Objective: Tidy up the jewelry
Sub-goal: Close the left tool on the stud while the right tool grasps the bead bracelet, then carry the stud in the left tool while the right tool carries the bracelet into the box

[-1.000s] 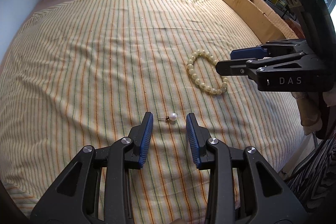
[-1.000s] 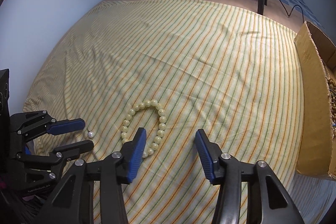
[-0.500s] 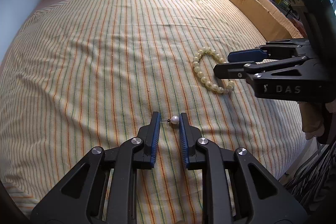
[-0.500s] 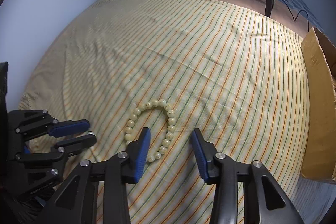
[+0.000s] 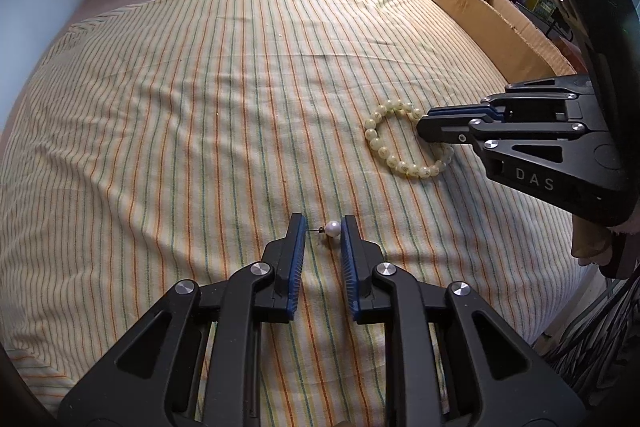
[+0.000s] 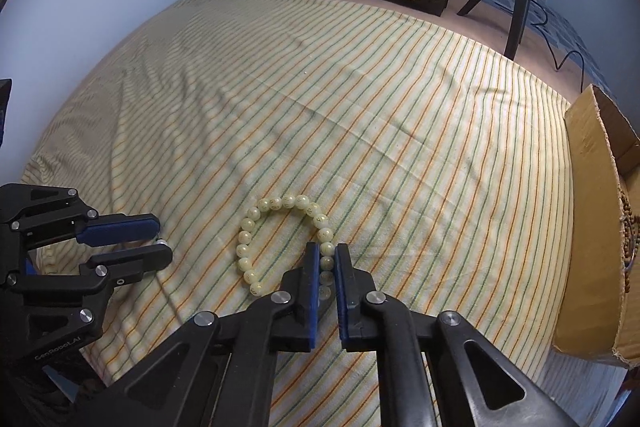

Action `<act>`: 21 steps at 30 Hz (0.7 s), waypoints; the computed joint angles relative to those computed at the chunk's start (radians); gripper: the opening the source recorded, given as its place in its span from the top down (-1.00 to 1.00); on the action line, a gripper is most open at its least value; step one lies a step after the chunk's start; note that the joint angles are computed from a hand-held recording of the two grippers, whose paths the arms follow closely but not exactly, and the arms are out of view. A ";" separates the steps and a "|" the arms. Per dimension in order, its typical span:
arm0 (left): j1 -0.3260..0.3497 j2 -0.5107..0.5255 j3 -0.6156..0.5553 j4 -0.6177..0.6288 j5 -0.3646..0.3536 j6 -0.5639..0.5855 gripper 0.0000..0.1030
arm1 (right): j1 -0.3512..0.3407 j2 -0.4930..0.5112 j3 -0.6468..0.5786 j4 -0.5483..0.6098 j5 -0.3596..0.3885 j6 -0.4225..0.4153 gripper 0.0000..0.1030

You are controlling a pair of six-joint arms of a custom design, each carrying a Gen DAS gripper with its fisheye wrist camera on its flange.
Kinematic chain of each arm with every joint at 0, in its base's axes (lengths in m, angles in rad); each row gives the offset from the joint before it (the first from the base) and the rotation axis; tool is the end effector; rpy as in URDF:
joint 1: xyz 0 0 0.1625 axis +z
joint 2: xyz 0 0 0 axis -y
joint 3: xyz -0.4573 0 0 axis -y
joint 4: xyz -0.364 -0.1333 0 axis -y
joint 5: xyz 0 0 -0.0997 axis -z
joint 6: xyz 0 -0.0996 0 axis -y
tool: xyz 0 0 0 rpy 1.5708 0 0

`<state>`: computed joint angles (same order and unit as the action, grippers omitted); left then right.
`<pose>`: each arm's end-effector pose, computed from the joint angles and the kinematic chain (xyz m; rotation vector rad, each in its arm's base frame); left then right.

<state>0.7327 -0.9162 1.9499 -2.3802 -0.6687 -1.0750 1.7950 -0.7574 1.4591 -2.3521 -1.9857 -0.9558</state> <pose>-0.2660 -0.5238 0.1301 -0.1496 2.3356 -0.7733 0.2502 -0.6783 0.1588 1.4967 -2.2764 -0.1038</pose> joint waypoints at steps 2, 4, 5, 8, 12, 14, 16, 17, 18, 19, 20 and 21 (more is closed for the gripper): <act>-0.002 -0.001 0.000 0.002 0.005 -0.004 0.67 | 0.002 -0.005 0.003 -0.008 0.005 -0.010 0.91; -0.004 -0.002 0.000 -0.001 0.009 -0.007 0.67 | 0.006 -0.012 0.010 -0.024 0.012 -0.023 0.91; -0.005 -0.001 -0.002 0.001 0.012 -0.008 0.67 | 0.008 -0.018 0.013 -0.032 0.019 -0.028 0.91; -0.010 -0.003 -0.002 -0.008 0.023 -0.007 0.67 | 0.014 -0.027 0.016 -0.047 0.035 -0.037 0.91; -0.020 -0.004 -0.007 -0.019 0.042 -0.001 0.67 | 0.017 -0.034 0.001 -0.052 0.059 -0.043 0.91; -0.026 -0.004 -0.009 -0.023 0.053 0.000 0.67 | 0.017 -0.036 -0.007 -0.052 0.067 -0.039 0.91; -0.030 -0.001 -0.018 -0.026 0.062 0.008 0.67 | 0.017 -0.040 -0.015 -0.055 0.074 -0.038 0.91; -0.030 0.003 -0.025 -0.030 0.067 0.015 0.67 | 0.017 -0.043 -0.017 -0.057 0.078 -0.037 0.91; -0.031 0.005 -0.029 -0.034 0.072 0.020 0.67 | 0.016 -0.049 -0.017 -0.061 0.082 -0.038 0.91; -0.032 0.006 -0.034 -0.040 0.075 0.027 0.67 | 0.016 -0.053 -0.019 -0.065 0.087 -0.038 0.91; -0.032 0.008 -0.038 -0.047 0.079 0.034 0.67 | 0.014 -0.053 -0.024 -0.068 0.090 -0.040 0.91; -0.033 0.011 -0.044 -0.052 0.082 0.041 0.67 | 0.013 -0.055 -0.030 -0.070 0.095 -0.039 0.91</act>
